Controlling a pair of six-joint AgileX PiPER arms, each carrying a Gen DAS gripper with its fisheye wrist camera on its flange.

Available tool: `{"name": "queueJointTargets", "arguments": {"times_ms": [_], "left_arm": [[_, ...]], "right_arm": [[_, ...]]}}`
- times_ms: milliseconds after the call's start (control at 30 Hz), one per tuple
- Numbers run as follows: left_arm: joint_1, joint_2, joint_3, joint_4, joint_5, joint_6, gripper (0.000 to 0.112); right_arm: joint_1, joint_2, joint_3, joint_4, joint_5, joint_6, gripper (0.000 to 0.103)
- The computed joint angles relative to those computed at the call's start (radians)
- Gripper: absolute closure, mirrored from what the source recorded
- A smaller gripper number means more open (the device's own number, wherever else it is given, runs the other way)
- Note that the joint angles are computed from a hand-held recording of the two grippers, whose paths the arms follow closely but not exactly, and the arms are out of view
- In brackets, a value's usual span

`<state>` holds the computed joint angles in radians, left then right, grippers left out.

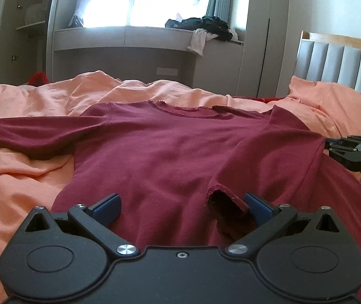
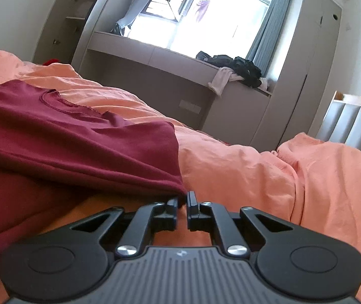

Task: Fold small clothes
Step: 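Lower the sleeve onto the shirt and open the right tool, then move the left tool to the other sleeve cuff and close on it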

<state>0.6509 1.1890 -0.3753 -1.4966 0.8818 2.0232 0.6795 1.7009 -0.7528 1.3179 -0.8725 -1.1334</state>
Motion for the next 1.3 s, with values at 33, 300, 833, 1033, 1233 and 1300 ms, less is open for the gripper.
{"name": "queueJointTargets", "arguments": {"times_ms": [33,300,833,1033,1233,1300], "left_arm": [[0.010,0.001,0.002,-0.002,0.012,0.002,0.010],[0.187,-0.014,-0.038,0.039,0.178,-0.116,0.010],[0.380,0.286,-0.608,0.118,-0.152,-0.509,0.010],[0.372,0.535,-0.945,0.310,-0.183,-0.853,0.015],[0.302,0.672,-1.104,0.472,-0.334,-1.041,0.049],[0.268,0.696,-1.121,0.524,-0.408,-1.075,0.066]], "right_arm": [[-0.003,-0.011,0.006,0.004,0.008,0.000,0.086],[0.048,-0.175,0.075,0.146,0.031,-0.078,0.037],[0.361,-0.318,0.064,0.152,-0.022,0.129,0.000],[0.402,-0.275,0.044,0.106,0.003,0.178,0.000],[0.404,-0.256,0.046,0.079,0.000,0.223,0.000],[0.400,-0.250,0.045,0.081,-0.001,0.232,0.000]]}}
